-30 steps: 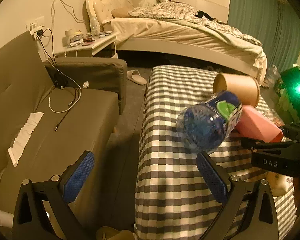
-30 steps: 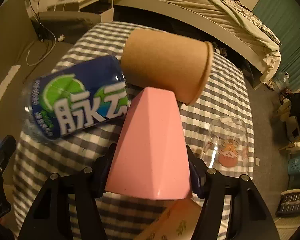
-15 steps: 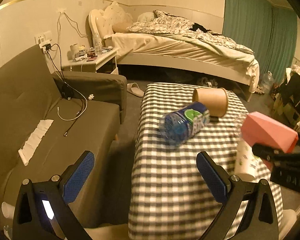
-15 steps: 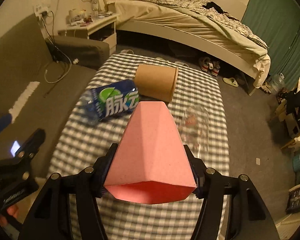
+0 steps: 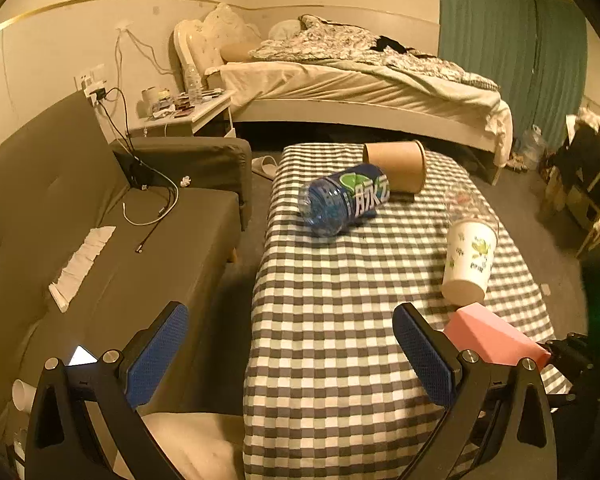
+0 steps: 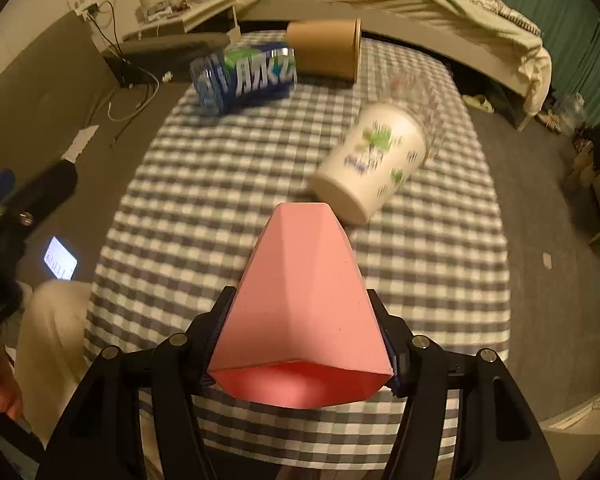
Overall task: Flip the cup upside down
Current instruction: 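Lift the pink cup with the right tool and carry it toward the left tool, then grasp the pink cup with the left tool while the right tool releases it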
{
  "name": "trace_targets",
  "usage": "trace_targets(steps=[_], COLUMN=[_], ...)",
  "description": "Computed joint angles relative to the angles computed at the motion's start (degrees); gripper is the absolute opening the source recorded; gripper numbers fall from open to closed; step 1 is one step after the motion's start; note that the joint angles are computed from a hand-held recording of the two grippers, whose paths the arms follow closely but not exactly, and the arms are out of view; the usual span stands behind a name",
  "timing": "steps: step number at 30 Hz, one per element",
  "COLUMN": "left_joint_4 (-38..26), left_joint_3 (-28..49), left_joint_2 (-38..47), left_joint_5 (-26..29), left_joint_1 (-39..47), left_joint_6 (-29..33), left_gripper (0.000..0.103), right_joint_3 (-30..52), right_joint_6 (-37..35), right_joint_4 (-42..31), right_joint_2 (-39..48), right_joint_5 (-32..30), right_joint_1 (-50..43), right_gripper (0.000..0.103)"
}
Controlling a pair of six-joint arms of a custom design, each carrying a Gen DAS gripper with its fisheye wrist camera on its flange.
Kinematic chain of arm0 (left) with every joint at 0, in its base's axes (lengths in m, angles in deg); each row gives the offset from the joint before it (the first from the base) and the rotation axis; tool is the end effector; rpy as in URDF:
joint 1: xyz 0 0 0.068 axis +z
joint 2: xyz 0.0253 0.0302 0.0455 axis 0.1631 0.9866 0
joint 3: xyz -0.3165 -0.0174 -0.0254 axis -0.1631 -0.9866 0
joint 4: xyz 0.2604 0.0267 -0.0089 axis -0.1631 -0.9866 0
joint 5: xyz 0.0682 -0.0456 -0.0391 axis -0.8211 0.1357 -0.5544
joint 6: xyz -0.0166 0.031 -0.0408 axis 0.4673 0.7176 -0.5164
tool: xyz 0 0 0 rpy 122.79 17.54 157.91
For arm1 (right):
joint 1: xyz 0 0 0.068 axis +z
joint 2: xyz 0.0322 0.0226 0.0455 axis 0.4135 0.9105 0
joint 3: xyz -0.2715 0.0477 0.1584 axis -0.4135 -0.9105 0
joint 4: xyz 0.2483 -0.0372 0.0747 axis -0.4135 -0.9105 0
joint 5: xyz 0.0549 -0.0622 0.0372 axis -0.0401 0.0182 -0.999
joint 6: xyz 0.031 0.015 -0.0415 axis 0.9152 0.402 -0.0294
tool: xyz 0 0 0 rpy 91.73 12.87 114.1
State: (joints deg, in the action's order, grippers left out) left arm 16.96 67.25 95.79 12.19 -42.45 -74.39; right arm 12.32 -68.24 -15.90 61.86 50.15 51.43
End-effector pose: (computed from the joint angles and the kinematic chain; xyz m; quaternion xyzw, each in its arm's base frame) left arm 0.1919 -0.2076 0.2015 -0.0873 0.9220 0.0538 0.3734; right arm 0.2576 0.1297 0.1868 -0.1671 0.9671 0.0392 0.1878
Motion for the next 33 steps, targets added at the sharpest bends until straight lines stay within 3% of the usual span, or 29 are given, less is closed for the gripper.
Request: trace_targets(steps=[14, 15, 17, 20, 26, 33], left_joint_4=[-0.92, -1.37, -2.51, -4.34, -7.49, -9.0], left_joint_3=[2.65, 3.16, 4.24, 6.05, 12.1, 22.95], left_joint_2=[3.45, 3.64, 4.07, 4.85, 8.02, 15.79], left_joint_5=[1.45, 1.62, 2.09, 3.06, 5.78, 14.58], left_joint_1=[-0.21, -0.24, -0.48, -1.03, -2.75, -2.96], left_joint_6=[-0.24, -0.32, -0.77, -1.86, -1.75, 1.73], left_gripper=[0.103, 0.103, 0.103, 0.103, 0.103, 0.103], right_joint_3=[-2.91, -2.71, -2.91, -3.29, -3.14, -3.77], right_joint_6=[-0.73, -0.75, -1.54, -3.4, -9.95, -17.75], right_joint_4=[3.77, 3.6, 3.02, 0.83, -5.16, -7.09], right_joint_2=[1.93, 1.85, 0.09, -4.2, -13.36, -15.27], right_joint_5=[-2.22, -2.43, -3.54, -5.59, -8.97, -13.44], right_joint_1=[-1.35, -1.44, -2.66, -4.98, -14.53, -29.27], right_gripper=[0.061, 0.062, 0.074, 0.076, 0.081, 0.081])
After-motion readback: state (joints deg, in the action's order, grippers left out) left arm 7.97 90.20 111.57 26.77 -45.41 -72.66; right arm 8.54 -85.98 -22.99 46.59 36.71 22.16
